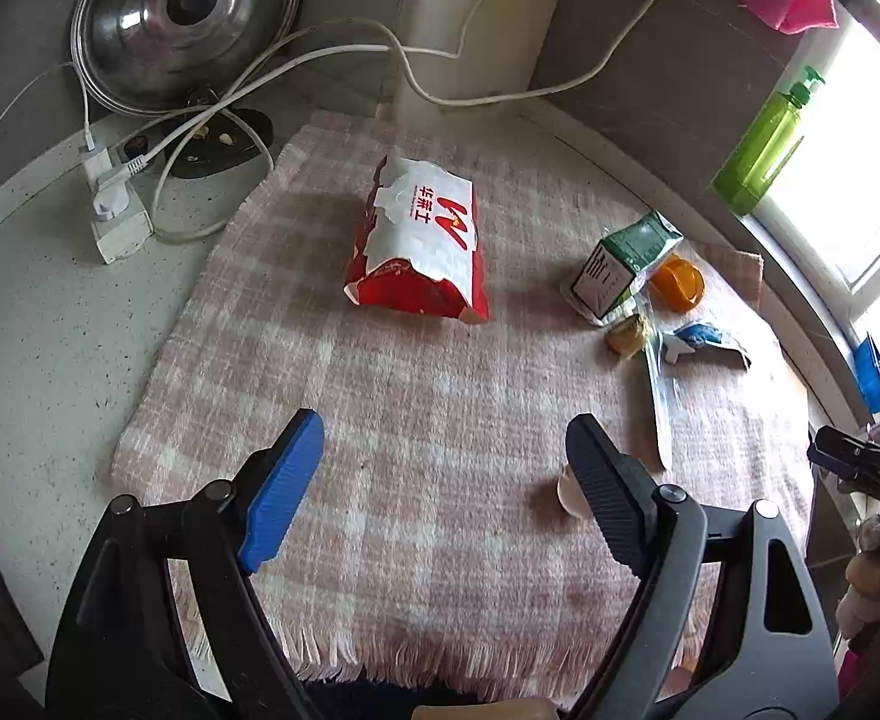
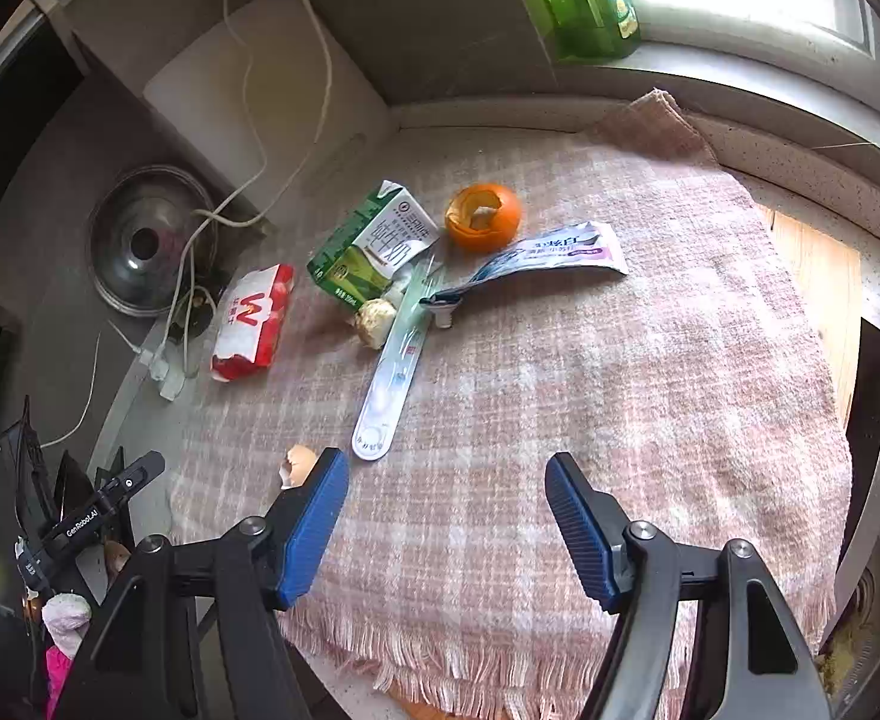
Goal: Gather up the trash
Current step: 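Raise both tools back up to the cloth on the counter, then grasp the red-and-white snack wrapper with the left tool while the right tool grasps the toothpaste tube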
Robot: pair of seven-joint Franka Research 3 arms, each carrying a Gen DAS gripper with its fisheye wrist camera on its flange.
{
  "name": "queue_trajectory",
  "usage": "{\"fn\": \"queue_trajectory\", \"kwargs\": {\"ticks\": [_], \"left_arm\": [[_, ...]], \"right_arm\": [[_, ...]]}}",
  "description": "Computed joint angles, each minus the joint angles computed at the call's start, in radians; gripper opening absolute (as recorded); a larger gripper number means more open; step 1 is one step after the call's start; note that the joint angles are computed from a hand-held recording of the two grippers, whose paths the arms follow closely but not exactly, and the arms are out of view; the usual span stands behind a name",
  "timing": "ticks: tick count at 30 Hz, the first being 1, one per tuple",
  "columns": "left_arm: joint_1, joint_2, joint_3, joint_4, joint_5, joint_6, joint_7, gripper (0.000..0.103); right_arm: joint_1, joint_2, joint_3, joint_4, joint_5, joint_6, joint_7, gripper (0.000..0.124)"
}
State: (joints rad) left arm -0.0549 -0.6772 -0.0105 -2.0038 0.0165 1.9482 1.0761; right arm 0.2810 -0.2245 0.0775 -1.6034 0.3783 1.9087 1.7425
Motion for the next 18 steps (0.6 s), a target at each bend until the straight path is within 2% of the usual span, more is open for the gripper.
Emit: {"fn": "queue_trajectory", "kwargs": {"ticks": [7, 11, 18], "left_arm": [[0.028, 0.191, 0.048, 0.141, -0.052, 0.013, 0.022, 0.085], [0.058, 0.303, 0.057, 0.239, -0.086, -0.030, 0.060, 0.085], [0.116, 0.438, 0.032, 0.353, -0.090, -0.114, 0.103, 0.085]], "right_arm": [[-0.016, 0.111, -0.025, 0.075, 0.061, -0.023, 0.019, 0.071], [-0.024, 0.165, -0.027, 0.118, 0.070, -0.044, 0.036, 0.071], [-0.033, 0.225, -0.027, 0.161, 0.106, -0.055, 0.037, 0.071]]}}
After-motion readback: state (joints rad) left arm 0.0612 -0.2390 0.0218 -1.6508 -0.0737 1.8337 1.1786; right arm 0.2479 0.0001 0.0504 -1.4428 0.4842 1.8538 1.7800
